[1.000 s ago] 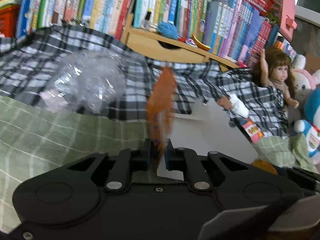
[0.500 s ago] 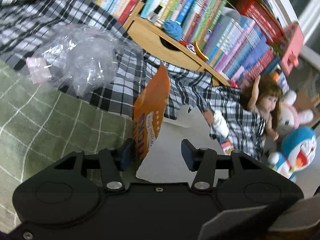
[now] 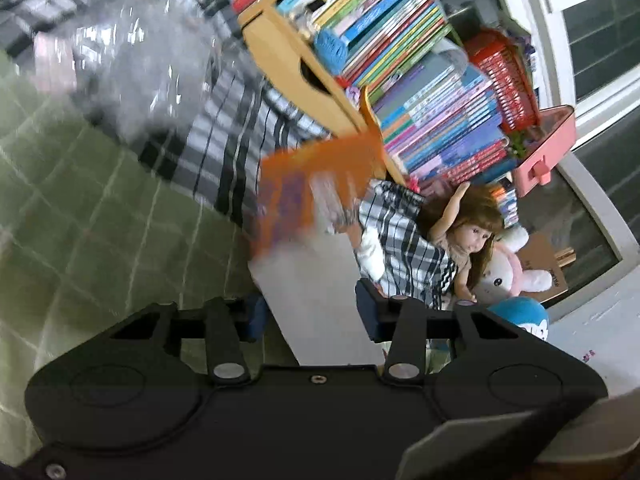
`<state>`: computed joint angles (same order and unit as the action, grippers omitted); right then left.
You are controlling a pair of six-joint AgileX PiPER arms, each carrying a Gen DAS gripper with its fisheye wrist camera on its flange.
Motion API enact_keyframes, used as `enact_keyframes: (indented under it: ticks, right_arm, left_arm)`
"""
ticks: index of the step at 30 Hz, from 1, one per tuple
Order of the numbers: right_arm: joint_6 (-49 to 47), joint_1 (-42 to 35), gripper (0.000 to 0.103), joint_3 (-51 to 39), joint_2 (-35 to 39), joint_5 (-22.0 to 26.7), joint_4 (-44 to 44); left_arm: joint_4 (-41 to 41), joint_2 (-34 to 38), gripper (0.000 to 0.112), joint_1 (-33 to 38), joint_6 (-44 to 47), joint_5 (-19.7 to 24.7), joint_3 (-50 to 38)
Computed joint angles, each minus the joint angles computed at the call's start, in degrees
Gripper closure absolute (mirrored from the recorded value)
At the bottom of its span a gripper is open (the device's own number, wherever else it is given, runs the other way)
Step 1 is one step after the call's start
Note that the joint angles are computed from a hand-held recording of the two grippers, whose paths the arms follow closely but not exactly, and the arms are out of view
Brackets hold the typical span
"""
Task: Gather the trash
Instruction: 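Lift and tilt the white box off the blanket with the left tool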
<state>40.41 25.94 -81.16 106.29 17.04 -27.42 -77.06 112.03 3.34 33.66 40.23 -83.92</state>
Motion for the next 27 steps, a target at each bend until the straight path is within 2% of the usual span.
enact_keyframes:
  ticks: [2,3,4,6,10,18,22,24,26,27]
  right_arm:
    - [0.03,0.37,0.065,0.04,-0.06,-0.04,-0.44]
    - [-0.09,0.42,0.065,0.13,-0.10,-0.14,-0.33]
    - [-0.14,0.43,0.065,0.22,-0.15,-0.22,-0.26]
    - [-0.46,0.35,0.065,0.40,-0.22,-0.41,0.07]
    - [0.54,0.34,0.065,0.94,-0.63,-0.80,-0.76]
    - [6.90,-0.20,0.066,4.93,-3.58,-3.78,-4.52]
    - [5.03,-0.63,0.068,8.03,-6.59,-6.17,-0.35]
    - [10.73,0.24,0.069,9.22,-7.97,-5.86,-6.13]
    - [13.35,1.12,0.070,10.66,-9.43,-5.42,-8.64]
    - [14.30,1.52,0.070,11.71,-10.32,-5.35,-9.27]
  left_arm:
    - [4.65,-1.12,0.081,-2.20,-1.53,-5.49,0.63]
    - [6.47,-1.56,0.092,-3.03,-2.24,-7.79,0.97]
    - [7.29,-1.90,0.098,-3.56,-2.50,-9.35,1.40]
    - [8.22,-2.76,0.103,-4.25,-2.29,-11.50,2.35]
    - [14.68,-4.70,0.107,-6.72,-4.66,-17.24,3.86]
    - [25.76,-9.90,0.110,-10.78,-9.01,-25.19,8.61]
    - [35.19,-14.56,0.112,-12.65,-15.48,-28.88,13.12]
    - [41.13,-17.32,0.112,-13.64,-20.01,-29.70,15.39]
    - [42.99,-20.60,0.112,-14.31,-20.81,-30.56,18.42]
    - [46.55,-21.97,0.112,-14.72,-23.93,-30.87,19.52]
